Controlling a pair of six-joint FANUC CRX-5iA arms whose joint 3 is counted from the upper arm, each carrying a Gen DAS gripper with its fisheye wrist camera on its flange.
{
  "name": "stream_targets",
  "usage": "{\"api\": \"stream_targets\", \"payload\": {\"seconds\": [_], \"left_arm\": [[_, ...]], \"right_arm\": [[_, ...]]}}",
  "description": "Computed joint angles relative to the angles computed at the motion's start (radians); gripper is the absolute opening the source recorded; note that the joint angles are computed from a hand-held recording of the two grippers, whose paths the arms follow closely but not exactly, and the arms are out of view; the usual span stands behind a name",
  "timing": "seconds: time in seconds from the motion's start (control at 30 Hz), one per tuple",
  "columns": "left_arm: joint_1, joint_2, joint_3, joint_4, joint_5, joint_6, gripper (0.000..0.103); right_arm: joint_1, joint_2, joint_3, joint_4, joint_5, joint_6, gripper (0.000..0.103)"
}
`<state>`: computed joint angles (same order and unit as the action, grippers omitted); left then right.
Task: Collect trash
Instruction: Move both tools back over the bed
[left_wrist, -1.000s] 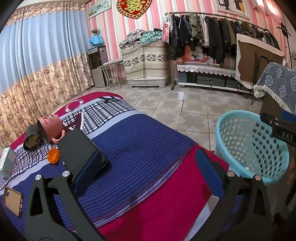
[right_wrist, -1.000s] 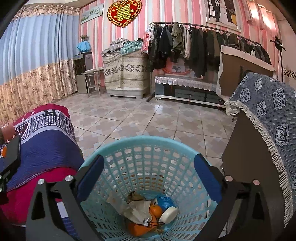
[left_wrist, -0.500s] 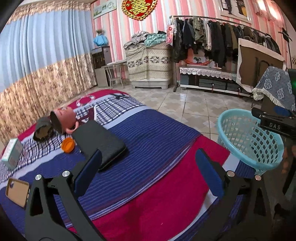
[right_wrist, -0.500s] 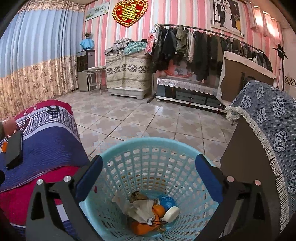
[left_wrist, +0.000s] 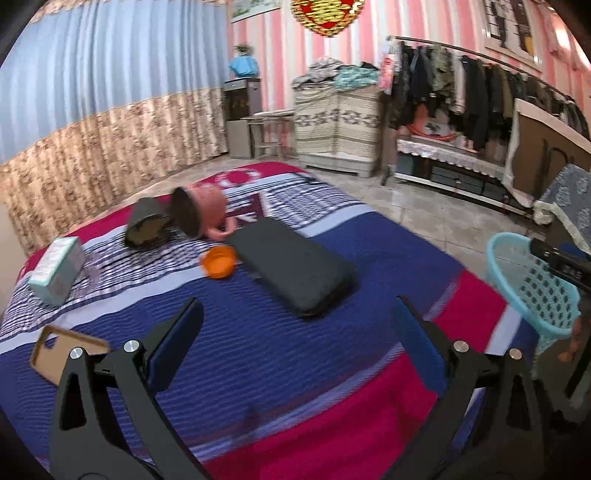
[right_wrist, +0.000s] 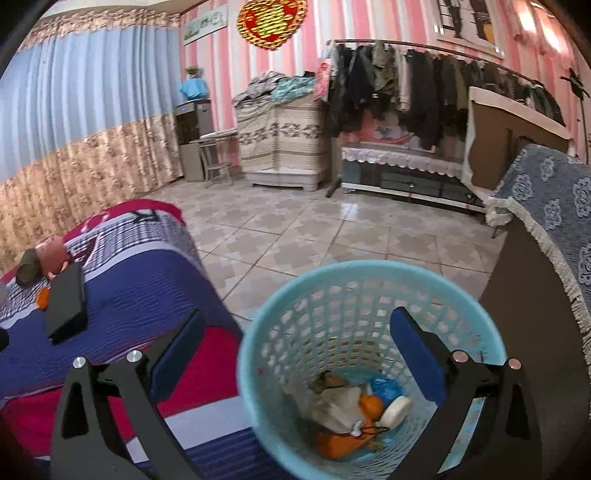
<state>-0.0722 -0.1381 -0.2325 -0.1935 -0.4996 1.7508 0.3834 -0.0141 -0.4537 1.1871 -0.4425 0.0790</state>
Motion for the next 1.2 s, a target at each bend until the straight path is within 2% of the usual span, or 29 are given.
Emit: {"api": "stream_targets", "payload": {"seconds": [0.13,0.23,0.33,0.53,0.73,0.93,1.1,1.2], "left_arm": [[0.048,-0.028,-0.015,-0.040,-0.012,0.033,0.098],[0.116,-0.053,-0.051,0.017,-0.005,-0.014,0.098],[0.178,-0.068,-0.075,0.054,-0.010,-0.039,0.098],[0.256,-0.099,-0.087,-0.014,-0.034,0.015,0.098],[0.336,-0.110,-0.112,0.038,-0.031,-0.015,0.098],[0.393,-0.111,-0.130,0.080,-0.013,-0.055,0.098],[0.429,-0.121,-0.149,0.129,-0.003,-0.097,0.098],[0.443,-0.127,-0.146,0.111,-0.008,-0.091,0.098]], "right_arm": [[0.009,-0.009,-0.016,0.069,0.032,-0.068,0.098],[0.024,-0.009,-0.012,0.051,0.057,-0.051,0.098],[0.051,-0.003,-0.005,0.060,0.045,-0.042,0.098],[0.117,0.029,0.027,0.081,-0.021,-0.005,0.098],[0.179,0.063,0.072,-0.011,-0.050,0.097,0.098],[0.220,0.099,0.117,-0.039,-0.085,0.151,0.098],[0.252,0.143,0.196,-0.175,-0.063,0.279,0.098],[0.279,0.177,0.248,-0.256,-0.052,0.380,0.098]]}}
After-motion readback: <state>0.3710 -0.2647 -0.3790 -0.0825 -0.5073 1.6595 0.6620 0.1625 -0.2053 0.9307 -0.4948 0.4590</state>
